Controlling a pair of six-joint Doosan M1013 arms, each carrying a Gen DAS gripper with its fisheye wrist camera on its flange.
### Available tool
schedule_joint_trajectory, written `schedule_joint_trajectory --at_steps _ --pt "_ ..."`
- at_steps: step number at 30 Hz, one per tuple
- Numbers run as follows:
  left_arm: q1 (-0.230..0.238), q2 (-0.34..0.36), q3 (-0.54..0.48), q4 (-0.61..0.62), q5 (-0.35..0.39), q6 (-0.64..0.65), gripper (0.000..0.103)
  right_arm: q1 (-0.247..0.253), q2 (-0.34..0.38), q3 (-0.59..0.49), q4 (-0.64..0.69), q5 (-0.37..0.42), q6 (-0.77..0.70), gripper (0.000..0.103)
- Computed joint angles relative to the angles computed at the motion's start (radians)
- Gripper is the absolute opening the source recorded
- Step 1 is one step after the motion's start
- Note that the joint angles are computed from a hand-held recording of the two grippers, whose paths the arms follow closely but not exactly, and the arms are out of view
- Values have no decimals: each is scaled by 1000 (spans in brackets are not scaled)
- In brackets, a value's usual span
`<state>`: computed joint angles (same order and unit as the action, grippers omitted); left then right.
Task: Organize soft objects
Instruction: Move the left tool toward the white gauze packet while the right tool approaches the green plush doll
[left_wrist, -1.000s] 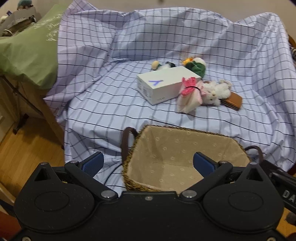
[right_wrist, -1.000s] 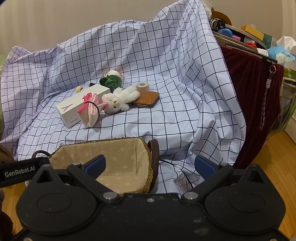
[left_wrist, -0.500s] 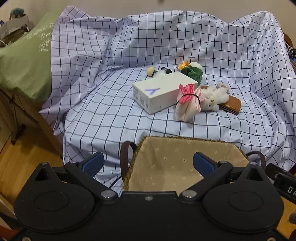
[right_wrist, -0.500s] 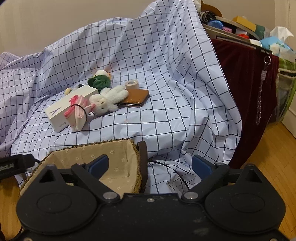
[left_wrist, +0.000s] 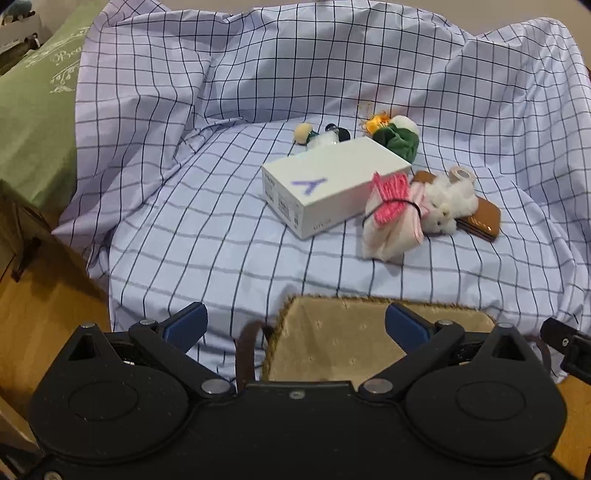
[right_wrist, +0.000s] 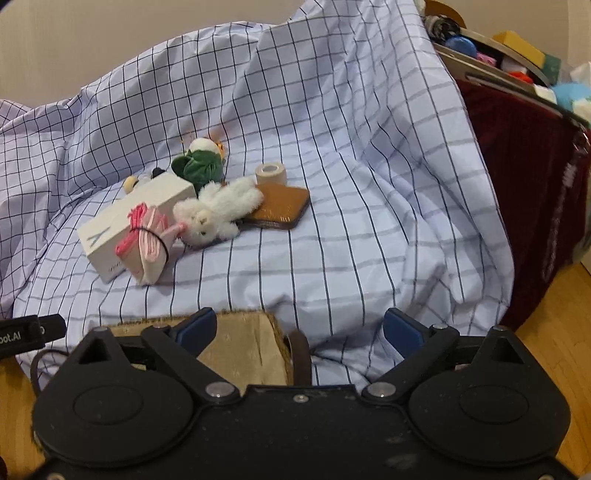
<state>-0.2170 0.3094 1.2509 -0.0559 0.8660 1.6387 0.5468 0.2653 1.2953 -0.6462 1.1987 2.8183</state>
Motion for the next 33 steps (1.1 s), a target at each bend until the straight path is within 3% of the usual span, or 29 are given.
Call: schedule_joint_trajectory --at_steps 14,20,24,33 --pt "-1 147 -212 -32 29 44 99 -86 103 -130 -26 -118 -95 101" --pt "-5 245 -362 -32 67 27 99 -139 161 -208 20 -188 -172 101" --pt "-4 328 -497 -51 140 35 99 -176 206 -268 81 -241 -263 101" --pt "2 556 -896 -72 373 16 99 -237 340 -456 213 -231 -452 101"
